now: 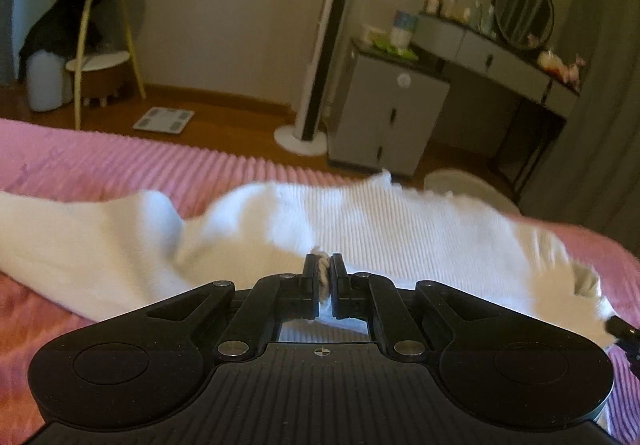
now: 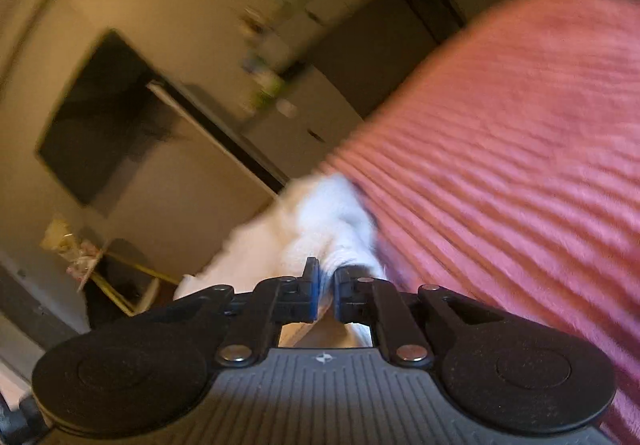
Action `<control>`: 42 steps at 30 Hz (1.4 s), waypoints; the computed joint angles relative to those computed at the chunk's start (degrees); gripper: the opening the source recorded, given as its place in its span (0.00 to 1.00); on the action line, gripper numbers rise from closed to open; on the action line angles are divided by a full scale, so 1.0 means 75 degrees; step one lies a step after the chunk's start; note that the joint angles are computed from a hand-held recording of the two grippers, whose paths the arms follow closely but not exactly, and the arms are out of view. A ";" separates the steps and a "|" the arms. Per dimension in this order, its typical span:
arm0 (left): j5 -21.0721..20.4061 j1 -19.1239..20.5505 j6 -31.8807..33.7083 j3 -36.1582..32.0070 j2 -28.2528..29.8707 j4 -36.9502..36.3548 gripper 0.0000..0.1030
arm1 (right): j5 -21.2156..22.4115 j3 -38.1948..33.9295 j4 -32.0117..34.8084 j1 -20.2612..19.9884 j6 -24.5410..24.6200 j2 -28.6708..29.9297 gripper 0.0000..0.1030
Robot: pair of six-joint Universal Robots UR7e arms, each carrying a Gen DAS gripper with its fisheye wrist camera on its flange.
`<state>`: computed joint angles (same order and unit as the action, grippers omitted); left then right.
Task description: Fold small clothes
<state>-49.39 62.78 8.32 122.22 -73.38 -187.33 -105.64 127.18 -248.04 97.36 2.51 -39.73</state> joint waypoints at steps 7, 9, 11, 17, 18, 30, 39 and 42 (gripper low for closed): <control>0.1008 0.0145 -0.0333 -0.0259 0.0193 0.1064 0.09 | -0.1591 -0.0467 0.0971 0.0497 -0.1715 0.0425 0.07; 0.1256 0.0110 -0.0166 -0.0162 0.0273 0.1137 0.12 | -0.1587 -0.0463 0.0916 0.0476 -0.1660 0.0491 0.08; 0.1394 0.0033 0.0212 -0.0037 0.0362 0.0784 0.13 | -0.1550 -0.0422 0.0876 0.0484 -0.1536 0.0459 0.08; 0.1529 -0.0016 0.0190 -0.0116 0.0371 0.0930 0.11 | -0.2070 -0.0650 0.1072 0.0673 -0.2166 0.0565 0.08; 0.1637 -0.0044 0.0211 -0.0083 0.0369 0.0845 0.11 | -0.2282 -0.0726 0.1197 0.0752 -0.2390 0.0539 0.08; 0.2315 -0.0288 0.0219 0.0418 -0.0122 0.0251 0.28 | -0.3130 -0.0650 0.0781 0.1413 -0.3758 0.0194 0.24; 0.2275 -0.0392 0.1004 0.0551 0.0234 -0.0484 0.44 | -0.4172 -0.2588 0.3202 0.1347 -0.5504 0.0648 0.04; 0.2226 -0.0309 0.1362 0.0456 0.0350 -0.0682 0.45 | -0.3980 -0.2591 0.4081 0.1244 -0.5247 0.0455 0.01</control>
